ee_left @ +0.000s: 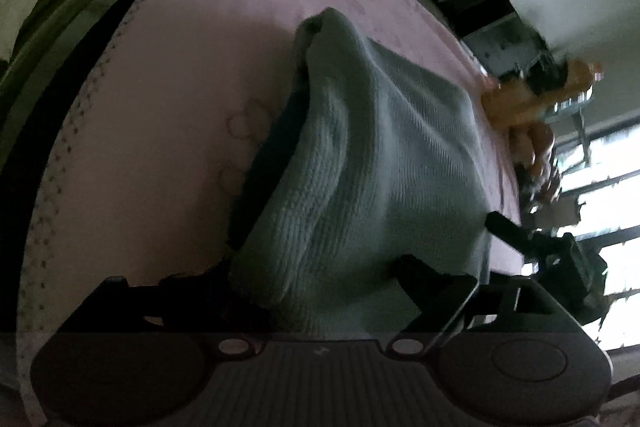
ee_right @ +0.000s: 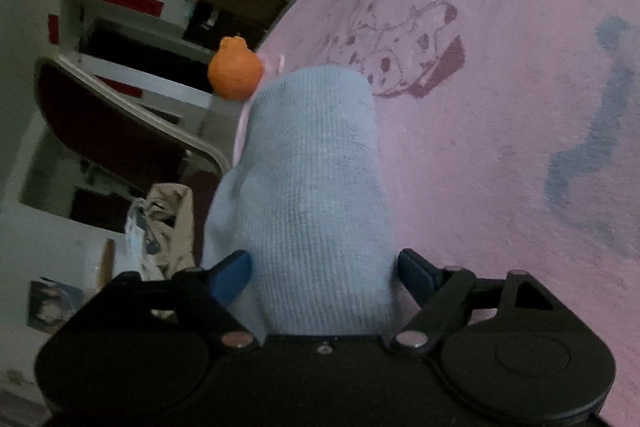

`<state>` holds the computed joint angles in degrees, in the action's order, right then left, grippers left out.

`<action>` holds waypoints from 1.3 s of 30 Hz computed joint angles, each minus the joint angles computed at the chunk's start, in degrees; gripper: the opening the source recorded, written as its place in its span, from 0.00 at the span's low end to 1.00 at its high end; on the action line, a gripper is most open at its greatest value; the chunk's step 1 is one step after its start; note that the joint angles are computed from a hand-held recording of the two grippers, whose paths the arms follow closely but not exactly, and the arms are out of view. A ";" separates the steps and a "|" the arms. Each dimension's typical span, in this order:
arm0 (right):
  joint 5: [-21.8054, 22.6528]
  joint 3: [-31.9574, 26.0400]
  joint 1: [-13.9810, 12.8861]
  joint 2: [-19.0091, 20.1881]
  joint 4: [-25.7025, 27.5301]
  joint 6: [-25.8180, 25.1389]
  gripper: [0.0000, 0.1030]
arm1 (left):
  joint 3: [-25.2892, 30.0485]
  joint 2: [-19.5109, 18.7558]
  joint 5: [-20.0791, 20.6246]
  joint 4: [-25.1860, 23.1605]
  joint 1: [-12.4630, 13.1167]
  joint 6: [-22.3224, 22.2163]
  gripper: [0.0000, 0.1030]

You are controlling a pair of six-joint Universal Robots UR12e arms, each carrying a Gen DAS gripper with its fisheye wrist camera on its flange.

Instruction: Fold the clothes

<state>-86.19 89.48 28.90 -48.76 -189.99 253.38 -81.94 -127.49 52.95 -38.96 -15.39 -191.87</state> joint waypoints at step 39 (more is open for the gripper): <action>-19.92 27.67 -4.31 -22.25 -11.56 2.23 0.46 | 12.93 -6.30 6.25 14.95 -19.94 7.35 0.21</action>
<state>-106.11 117.14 24.59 -71.01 -201.54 255.61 -69.01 -133.80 59.20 -24.01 -35.34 -184.53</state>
